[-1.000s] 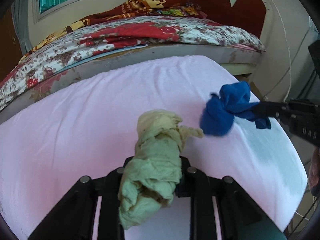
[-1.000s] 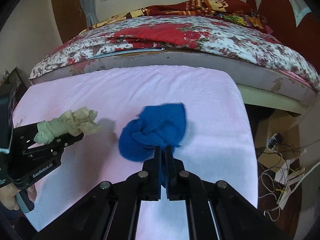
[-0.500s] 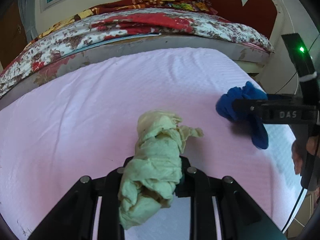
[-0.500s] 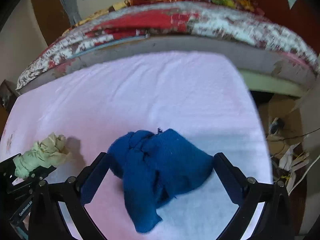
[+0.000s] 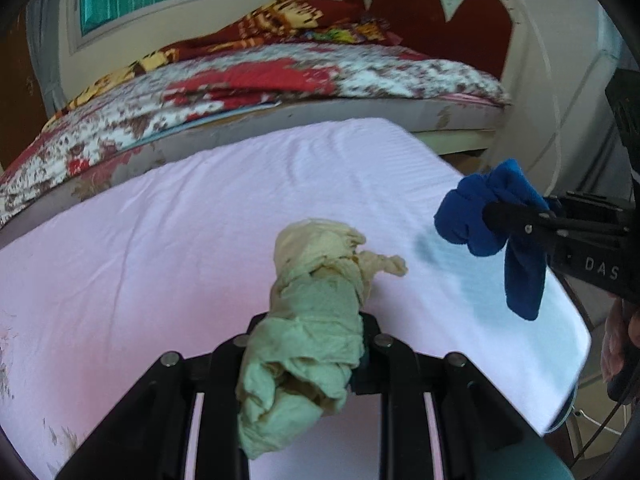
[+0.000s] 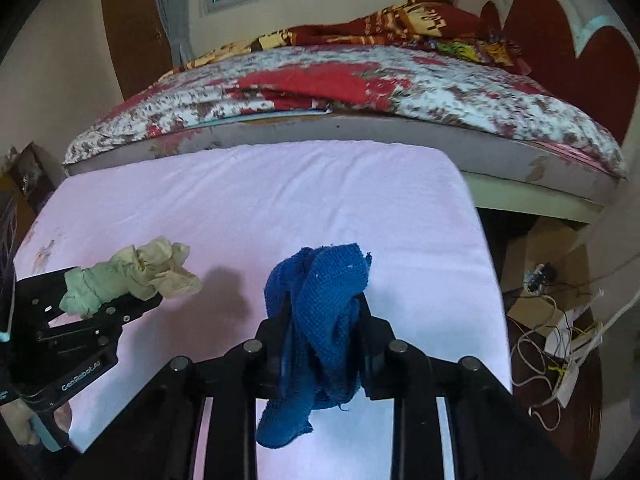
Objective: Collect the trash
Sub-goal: 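Lift both cloths off the bed and carry them over the bin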
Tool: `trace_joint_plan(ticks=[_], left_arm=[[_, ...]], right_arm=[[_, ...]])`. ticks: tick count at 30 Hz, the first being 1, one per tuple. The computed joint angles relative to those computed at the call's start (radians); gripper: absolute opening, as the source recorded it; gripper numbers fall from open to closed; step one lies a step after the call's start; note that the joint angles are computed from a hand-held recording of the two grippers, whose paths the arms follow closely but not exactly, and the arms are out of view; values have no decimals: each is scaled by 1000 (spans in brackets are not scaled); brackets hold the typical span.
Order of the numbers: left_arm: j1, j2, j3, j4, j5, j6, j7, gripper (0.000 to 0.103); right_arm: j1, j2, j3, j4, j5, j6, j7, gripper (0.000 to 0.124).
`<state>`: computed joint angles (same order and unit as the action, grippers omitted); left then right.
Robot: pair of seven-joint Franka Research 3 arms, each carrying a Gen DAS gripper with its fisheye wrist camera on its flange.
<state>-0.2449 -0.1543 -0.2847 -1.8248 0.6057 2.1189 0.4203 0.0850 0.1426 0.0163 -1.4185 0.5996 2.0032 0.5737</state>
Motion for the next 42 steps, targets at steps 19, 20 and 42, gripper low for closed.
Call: trace_joint_plan(ticks=[19,20,42], left_arm=[[-184,125,-87,187,107,-92,-111,25],[-195,136,-88,199,112,-100,-115,25],[-428,443,-15,547,158,-155,-12,25]], right_arm=[[-188,-255,-197,-228,146,-159,-197,28],[-197,-260,-205,-233,148,-159,-210,28],[-408,-145,-282,-171,224,-209,-275,28]])
